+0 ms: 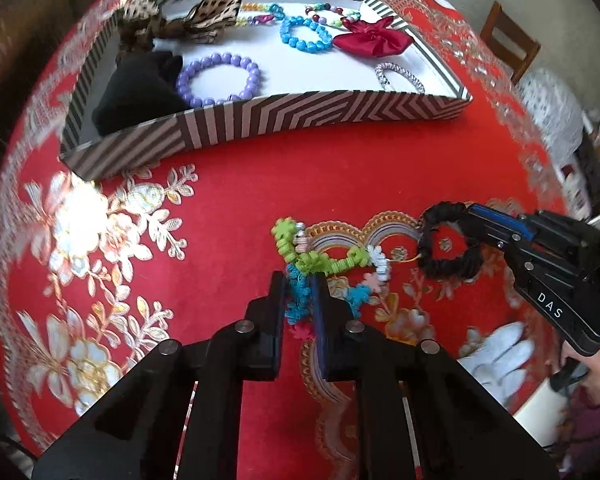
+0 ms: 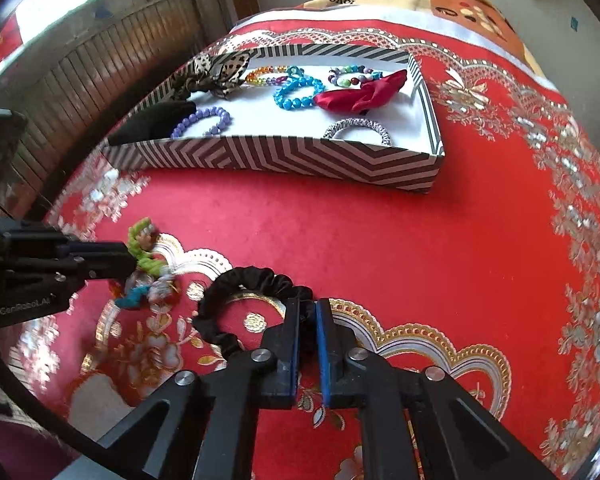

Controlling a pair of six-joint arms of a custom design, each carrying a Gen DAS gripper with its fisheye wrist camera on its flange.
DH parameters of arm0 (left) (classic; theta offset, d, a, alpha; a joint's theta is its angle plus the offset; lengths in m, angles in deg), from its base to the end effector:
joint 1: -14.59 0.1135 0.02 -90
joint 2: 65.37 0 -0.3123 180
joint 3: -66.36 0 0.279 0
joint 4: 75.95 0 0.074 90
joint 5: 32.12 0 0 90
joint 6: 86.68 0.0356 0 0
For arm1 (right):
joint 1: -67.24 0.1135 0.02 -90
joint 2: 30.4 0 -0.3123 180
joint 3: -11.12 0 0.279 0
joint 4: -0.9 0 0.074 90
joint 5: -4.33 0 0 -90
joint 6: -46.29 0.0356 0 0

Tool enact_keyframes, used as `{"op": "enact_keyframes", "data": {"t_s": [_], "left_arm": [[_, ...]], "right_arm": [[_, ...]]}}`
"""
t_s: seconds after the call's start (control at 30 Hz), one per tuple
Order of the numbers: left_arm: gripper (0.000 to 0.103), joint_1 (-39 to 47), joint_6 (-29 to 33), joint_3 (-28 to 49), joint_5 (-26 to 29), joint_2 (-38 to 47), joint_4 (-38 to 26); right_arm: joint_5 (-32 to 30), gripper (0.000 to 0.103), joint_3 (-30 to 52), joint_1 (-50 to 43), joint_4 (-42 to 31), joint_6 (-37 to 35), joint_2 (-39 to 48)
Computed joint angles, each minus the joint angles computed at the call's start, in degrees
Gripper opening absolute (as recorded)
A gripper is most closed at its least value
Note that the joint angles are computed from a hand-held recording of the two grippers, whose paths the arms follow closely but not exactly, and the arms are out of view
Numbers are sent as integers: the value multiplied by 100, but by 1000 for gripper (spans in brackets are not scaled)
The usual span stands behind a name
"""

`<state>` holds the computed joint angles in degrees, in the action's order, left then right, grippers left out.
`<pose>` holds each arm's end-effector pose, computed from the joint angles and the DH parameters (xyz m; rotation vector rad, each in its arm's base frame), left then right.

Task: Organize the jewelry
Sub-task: 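Grasp the teal-green coiled hair tie with the left tool while the right tool grasps the black scrunchie, then carry the coiled hair tie with the left tool while the right tool carries the scrunchie into the box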

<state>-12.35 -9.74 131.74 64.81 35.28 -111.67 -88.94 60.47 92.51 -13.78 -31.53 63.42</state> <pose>0.3022 -0.1584 0.1559 0.3735 2.8287 -0.3257 0.2669 0.1282 0.1356 -0.3207 2.6136 0.3044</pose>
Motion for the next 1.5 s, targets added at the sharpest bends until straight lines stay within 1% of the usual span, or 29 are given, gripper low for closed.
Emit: {"op": "enact_keyframes", "data": {"t_s": [0.17,0.43,0.73,1.17,1.5], "left_arm": [[12,170,4,-28,211,-414,-100],[12,357,116,277,445,-1033,-450],[12,494,279,843,261,-1288,-764],[12,435,346,1558,-74,-953,-783],[12,443,335,2040,-213,-437,-803]], "right_arm": [[-103,6,-68,-141,-103,36,-491],[-100,6,-5,-149,-357,113,-1172],[26,6,218,-144,-573,139,-1593],[119,6,734,-203,-734,-44,-1463],[-7,6,1277,-330,-799,-269,-954]]}}
